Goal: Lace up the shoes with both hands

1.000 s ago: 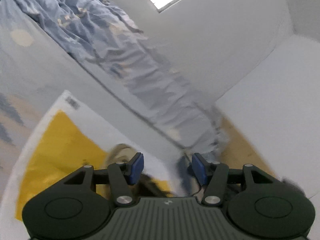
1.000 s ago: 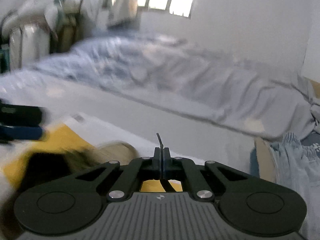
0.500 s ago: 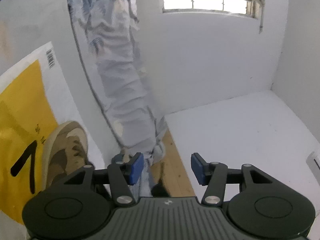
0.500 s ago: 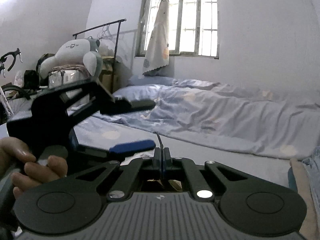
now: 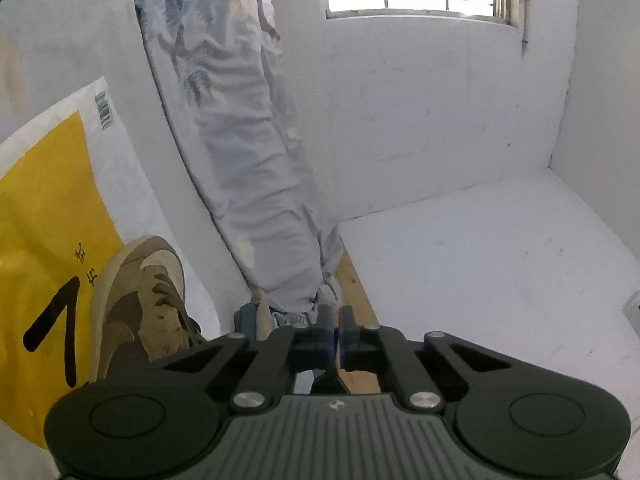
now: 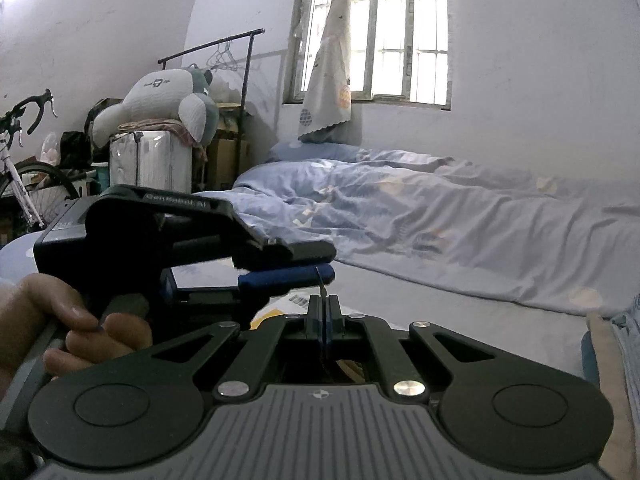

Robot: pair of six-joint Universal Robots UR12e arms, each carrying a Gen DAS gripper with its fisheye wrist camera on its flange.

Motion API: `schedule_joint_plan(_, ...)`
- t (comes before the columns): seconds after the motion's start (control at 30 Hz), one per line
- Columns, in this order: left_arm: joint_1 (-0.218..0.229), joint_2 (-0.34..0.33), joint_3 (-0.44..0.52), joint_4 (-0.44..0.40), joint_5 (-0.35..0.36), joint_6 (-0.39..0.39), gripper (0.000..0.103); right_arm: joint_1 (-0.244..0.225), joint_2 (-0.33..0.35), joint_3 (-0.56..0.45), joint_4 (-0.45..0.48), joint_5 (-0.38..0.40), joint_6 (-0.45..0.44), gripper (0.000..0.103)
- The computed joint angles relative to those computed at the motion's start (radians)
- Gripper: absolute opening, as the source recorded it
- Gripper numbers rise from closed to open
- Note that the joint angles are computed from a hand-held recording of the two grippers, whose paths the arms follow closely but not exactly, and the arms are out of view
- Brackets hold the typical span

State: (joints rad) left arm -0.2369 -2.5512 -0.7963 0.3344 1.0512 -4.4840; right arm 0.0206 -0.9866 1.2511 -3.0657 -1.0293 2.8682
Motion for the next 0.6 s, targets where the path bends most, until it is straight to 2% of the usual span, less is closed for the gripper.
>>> schedule_joint_plan(0.07,-0.002,0.002,0.002,-0.013,0.006,0.026,0.000,0.000,-0.001,0.001,0.005,-0.001,0.002,0.001)
schedule_joint_plan(0.2,-0.004,0.019,-0.006,-0.069,0.003,0.135,0.000,0.002,-0.004,0.002,0.031,-0.019,-0.014,0.002)
schedule_joint_plan(0.27,-0.008,0.041,-0.027,-0.114,0.021,0.238,0.000,0.003,-0.006,0.004,0.038,-0.028,-0.021,0.007)
schedule_joint_plan(0.37,-0.013,0.065,-0.043,-0.169,0.036,0.393,0.000,0.006,-0.008,0.007,0.028,-0.049,-0.026,0.022)
schedule_joint_plan(0.43,-0.016,0.074,-0.045,-0.197,0.031,0.480,0.000,0.006,-0.009,0.009,0.018,-0.050,-0.023,0.024)
schedule_joint_plan(0.6,-0.022,0.082,-0.048,-0.220,0.024,0.556,0.000,0.009,-0.010,0.011,0.022,-0.053,-0.058,0.023)
